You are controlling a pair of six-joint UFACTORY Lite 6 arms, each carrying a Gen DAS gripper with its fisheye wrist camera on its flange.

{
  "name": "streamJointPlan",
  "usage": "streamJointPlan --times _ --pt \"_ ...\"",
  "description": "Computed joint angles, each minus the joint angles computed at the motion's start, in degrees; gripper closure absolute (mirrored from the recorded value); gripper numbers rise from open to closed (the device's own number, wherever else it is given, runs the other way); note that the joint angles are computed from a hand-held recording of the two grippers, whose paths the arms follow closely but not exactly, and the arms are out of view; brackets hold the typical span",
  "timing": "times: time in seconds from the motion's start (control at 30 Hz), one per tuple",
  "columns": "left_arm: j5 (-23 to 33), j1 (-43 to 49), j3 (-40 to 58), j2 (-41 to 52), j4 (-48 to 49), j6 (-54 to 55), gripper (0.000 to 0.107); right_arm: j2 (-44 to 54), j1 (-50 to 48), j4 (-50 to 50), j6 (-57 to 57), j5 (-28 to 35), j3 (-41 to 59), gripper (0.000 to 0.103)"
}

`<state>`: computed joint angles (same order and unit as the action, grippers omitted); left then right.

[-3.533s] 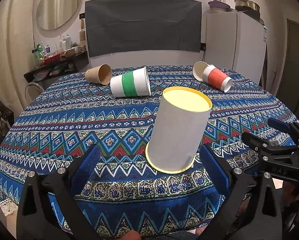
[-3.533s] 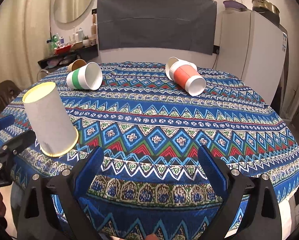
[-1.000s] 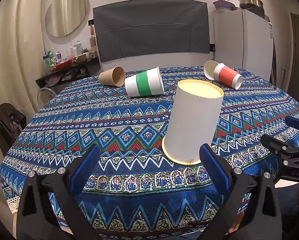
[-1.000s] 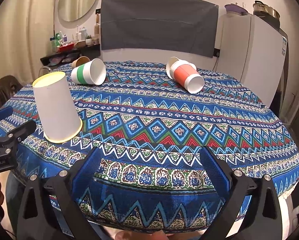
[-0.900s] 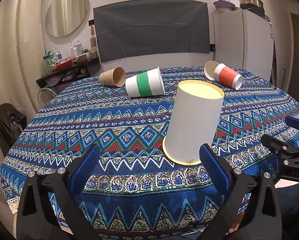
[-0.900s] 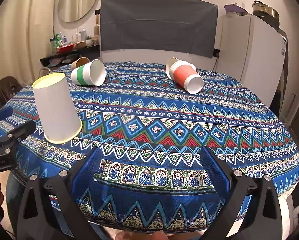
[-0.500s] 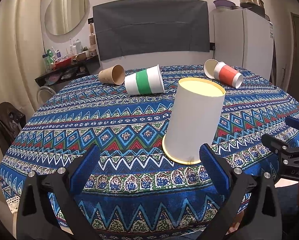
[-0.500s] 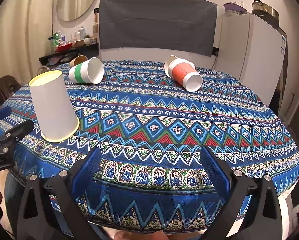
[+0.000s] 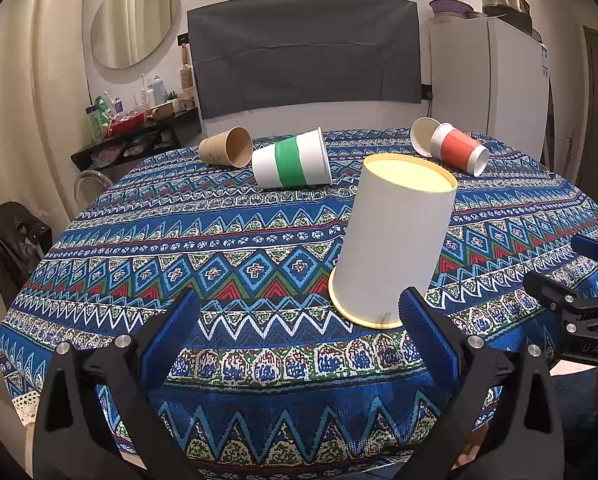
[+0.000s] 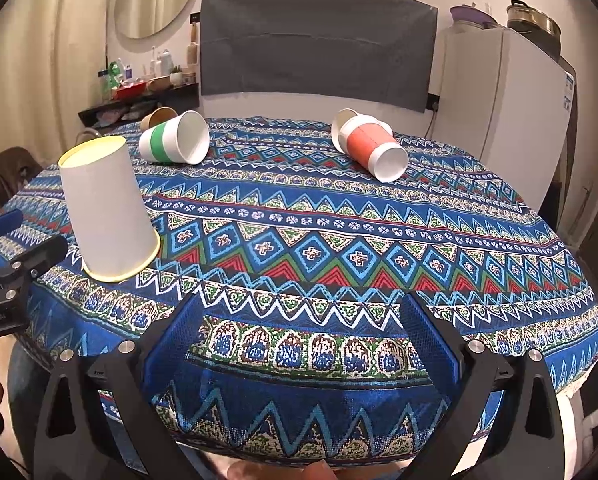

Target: Flip cup upside down

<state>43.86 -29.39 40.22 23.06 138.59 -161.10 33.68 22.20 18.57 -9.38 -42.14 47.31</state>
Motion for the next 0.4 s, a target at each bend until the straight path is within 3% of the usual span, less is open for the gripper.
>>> streamJointPlan --times 0.4 --pt "-1.06 0.83 0.41 0.04 1.51 -0.66 0.010 0.69 0.07 0.02 0.05 -0.08 0.35 0.008"
